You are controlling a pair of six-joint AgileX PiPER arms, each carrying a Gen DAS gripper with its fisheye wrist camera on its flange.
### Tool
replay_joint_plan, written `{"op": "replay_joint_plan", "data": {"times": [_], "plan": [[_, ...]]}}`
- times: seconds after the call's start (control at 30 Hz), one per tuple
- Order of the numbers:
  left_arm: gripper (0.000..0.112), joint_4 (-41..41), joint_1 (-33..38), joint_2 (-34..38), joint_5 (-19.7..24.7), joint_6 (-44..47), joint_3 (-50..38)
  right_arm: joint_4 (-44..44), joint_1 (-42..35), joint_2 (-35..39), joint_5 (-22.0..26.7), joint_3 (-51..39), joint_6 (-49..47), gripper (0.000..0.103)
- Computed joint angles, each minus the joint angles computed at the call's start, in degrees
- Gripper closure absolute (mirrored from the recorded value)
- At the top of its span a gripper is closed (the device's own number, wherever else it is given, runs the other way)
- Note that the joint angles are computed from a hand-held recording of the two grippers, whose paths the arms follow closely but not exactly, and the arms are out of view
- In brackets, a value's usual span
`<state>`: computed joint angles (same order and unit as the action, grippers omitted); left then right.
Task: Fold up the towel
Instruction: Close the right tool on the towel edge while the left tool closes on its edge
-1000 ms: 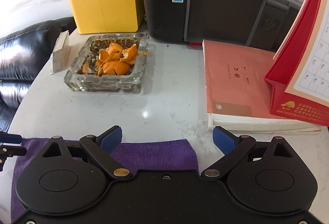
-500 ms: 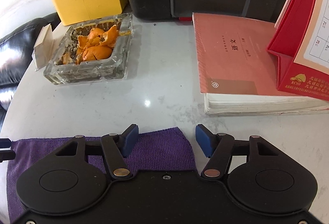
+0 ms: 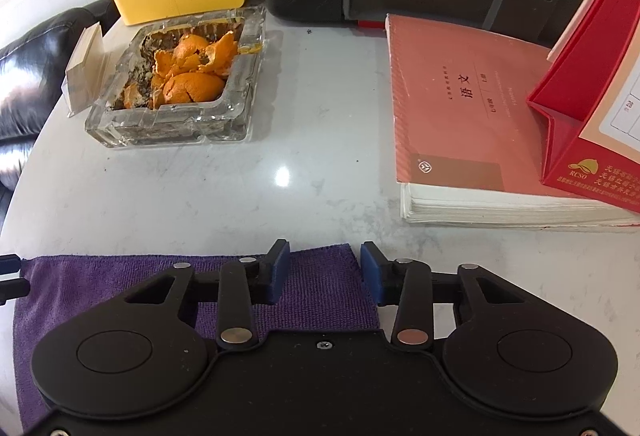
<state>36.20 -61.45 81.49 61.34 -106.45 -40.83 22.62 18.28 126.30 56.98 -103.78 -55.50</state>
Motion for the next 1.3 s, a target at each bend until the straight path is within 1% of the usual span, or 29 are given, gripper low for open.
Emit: {"op": "replay_joint_plan", "data": {"times": [0.1,0.17,0.2,0.27,0.4,0.43,0.5,0.63,0.7,0.73,0.83,0.9,1.03,1.07,1.1,1.3], "plan": [[0.094,0.1,-0.1,0.0,0.0,-0.2,0.1,-1.2,0.4,0.4,1.4,-1.2,0.5,0.074],[0.094,0.3,-0.2,0.0,0.0,-0.3,0.1,-1.7,0.7,0.2,1.8,-1.2,-0.2,0.084],[0.094,0.3,-0.2,0.0,0.0,-0.3,0.2,-1.9,0.9,0.0,1.6,-0.8,-0.9,0.084],[0.094,0.3,-0.3,0.0,0.1,-0.3,0.2,-2.6,1.4,-1.8,-1.2,2.3,-4.0,0.084],[0.094,0.3,-0.5,0.2,0.4,-0.1,0.0,-0.6,1.0,-3.5,-4.3,6.0,-8.0,0.084],[0.094,0.4,-0.6,0.3,0.5,0.0,-0.1,1.3,0.5,-4.6,-6.7,8.7,-10.8,0.084],[0.094,0.4,-0.6,0.5,0.7,0.2,-0.3,3.2,0.1,-5.5,-8.5,10.8,-13.2,0.084],[0.094,0.4,-0.7,0.9,1.0,0.6,-0.6,10.9,-1.3,-8.4,-14.9,18.3,-22.0,0.084],[0.095,0.6,-0.9,1.0,1.0,0.5,-0.6,14.2,-1.8,-9.2,-16.8,20.6,-25.4,0.086],[0.097,0.7,-1.0,1.0,0.9,0.2,-0.6,15.2,-2.0,-9.3,-17.1,21.1,-26.7,0.089],[0.103,1.0,-1.4,1.2,0.7,0.0,-0.6,17.1,-2.2,-9.7,-18.3,22.4,-29.9,0.089],[0.105,1.0,-1.5,1.2,0.6,0.0,-0.6,17.3,-2.2,-9.7,-18.3,22.4,-30.3,0.092],[0.106,0.8,-1.6,0.9,0.6,-0.4,-0.5,19.6,-3.0,-10.0,-18.4,23.0,-32.8,0.092],[0.107,0.8,-1.7,0.7,0.7,-0.4,-0.4,20.1,-3.1,-10.3,-18.6,23.4,-33.6,0.096],[0.107,0.7,-1.7,0.6,0.7,-0.5,-0.4,20.2,-3.2,-10.4,-18.6,23.6,-33.8,0.097],[0.109,1.0,-2.4,0.4,1.5,-0.8,-0.6,21.7,-4.5,-10.5,-17.6,23.4,-34.2,0.097]]}}
